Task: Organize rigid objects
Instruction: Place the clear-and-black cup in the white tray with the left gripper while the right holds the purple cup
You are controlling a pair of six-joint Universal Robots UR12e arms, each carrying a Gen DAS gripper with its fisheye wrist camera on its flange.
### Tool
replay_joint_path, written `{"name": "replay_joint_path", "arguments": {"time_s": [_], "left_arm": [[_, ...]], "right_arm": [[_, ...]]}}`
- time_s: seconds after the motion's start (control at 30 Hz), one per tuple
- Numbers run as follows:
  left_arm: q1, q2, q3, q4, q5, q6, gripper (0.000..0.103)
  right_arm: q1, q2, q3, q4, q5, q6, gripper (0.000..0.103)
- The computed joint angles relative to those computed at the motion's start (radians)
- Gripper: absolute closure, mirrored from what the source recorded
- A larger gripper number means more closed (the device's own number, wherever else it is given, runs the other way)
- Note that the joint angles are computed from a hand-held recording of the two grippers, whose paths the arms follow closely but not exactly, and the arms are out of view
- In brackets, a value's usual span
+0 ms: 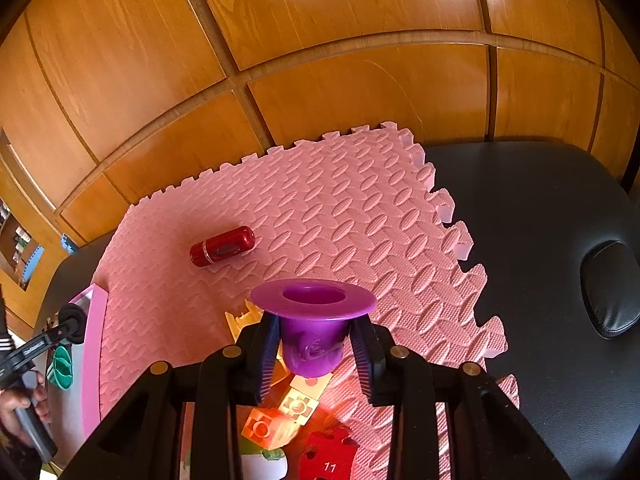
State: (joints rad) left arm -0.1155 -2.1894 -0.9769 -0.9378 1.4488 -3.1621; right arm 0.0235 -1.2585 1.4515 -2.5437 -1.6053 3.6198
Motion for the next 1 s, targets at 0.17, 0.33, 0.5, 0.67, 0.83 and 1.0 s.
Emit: {"name": "replay_joint_path", "arguments": {"time_s": [0.17,0.33,0.5,0.67,0.83,1.0], "left_arm": [[-0.001,0.009,-0.013,0.012,0.012,-0.009,0.020],[0.006,0.062,-0.084,0.076,0.004,-0.020,0.018],[0.015,0.151,-0.209,0.143,-0.018,-0.003,0.016],[0.012,0.220,-0.314,0.211,0.020,0.017,0.011],[0.007,0.273,-0.400,0.281,0.072,0.028,0.006],[0.011,0.303,-0.453,0.327,0.087,0.036,0.002]], "right_arm": [[-0.001,0.003,-0.004,0.011,-0.002,0.000,0.070],[0.000,0.004,-0.005,0.016,-0.008,0.003,0.070],[0.000,0.004,-0.004,0.019,-0.016,0.004,0.070],[0.003,0.004,-0.004,0.014,-0.019,-0.008,0.070],[0.006,0.007,-0.006,0.009,-0.005,-0.026,0.070],[0.009,0.010,-0.008,-0.001,0.024,-0.040,0.070]]}}
